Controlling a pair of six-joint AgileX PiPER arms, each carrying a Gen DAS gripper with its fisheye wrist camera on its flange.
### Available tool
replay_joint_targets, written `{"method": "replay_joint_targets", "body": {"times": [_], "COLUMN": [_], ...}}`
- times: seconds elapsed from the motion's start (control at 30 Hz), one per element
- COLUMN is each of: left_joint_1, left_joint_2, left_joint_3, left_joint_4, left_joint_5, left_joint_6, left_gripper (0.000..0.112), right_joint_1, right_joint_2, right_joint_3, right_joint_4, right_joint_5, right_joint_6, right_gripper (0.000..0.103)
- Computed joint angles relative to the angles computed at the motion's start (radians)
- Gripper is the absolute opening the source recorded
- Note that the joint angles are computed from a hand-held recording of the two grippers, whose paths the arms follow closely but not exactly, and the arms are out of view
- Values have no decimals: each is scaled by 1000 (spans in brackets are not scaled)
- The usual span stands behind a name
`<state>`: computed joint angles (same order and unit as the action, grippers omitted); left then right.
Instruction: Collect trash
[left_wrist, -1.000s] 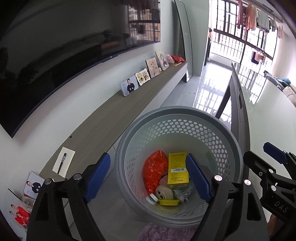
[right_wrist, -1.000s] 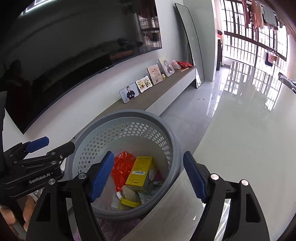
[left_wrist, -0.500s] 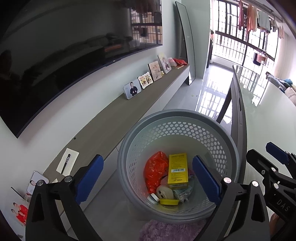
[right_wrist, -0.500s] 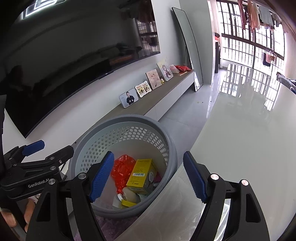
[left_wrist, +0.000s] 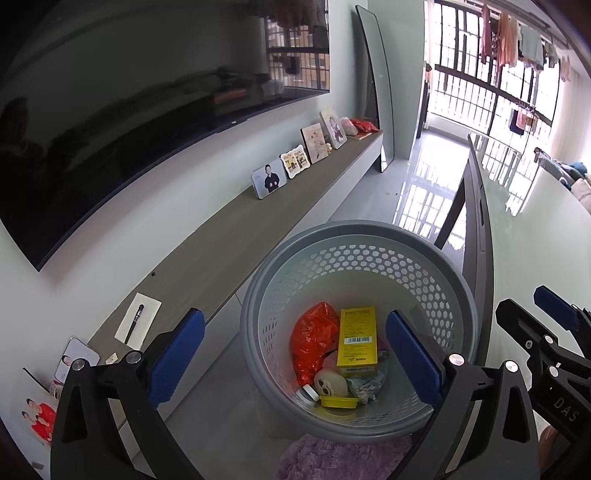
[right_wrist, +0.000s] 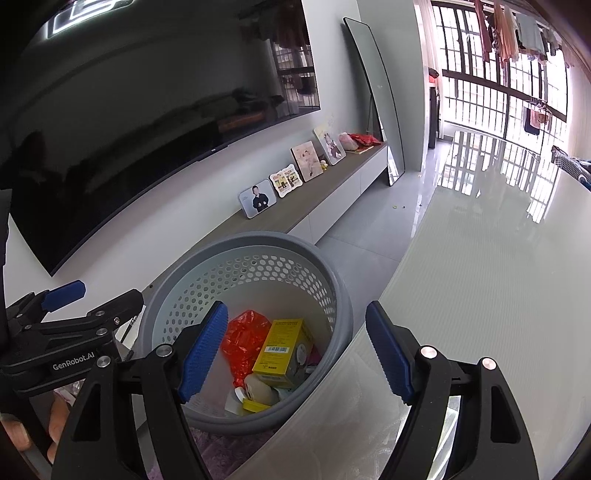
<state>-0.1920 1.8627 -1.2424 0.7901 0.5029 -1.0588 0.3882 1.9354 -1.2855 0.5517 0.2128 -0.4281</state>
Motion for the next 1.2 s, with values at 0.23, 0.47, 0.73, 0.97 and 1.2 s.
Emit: {"method": "replay_joint_targets", "body": {"times": [0.23,0.47,0.73,0.97,1.2], "left_joint_1": [-2,2,1,2,3], "left_joint_2": [1,-1,-1,-9,-13], "left_joint_3": [0,-2,-1,10,14], "left_joint_4": [10,-10,-2,16,9], "left_joint_5": [4,5,7,-5,-13], "left_joint_6": [-8,12,7,-17,-7], "left_gripper": [97,97,97,97,97], "right_joint_1": [3,4,3,2,3], "right_joint_2": [-3,2,1,1,1], "right_joint_3": [-6,-9,-7,-5,-6], "right_joint_4": [-23,-19,-12,-5,0], "right_joint_5": [8,4,3,2,2], "right_joint_6": [23,21,15,7,3], "right_gripper": [74,74,74,74,74]}}
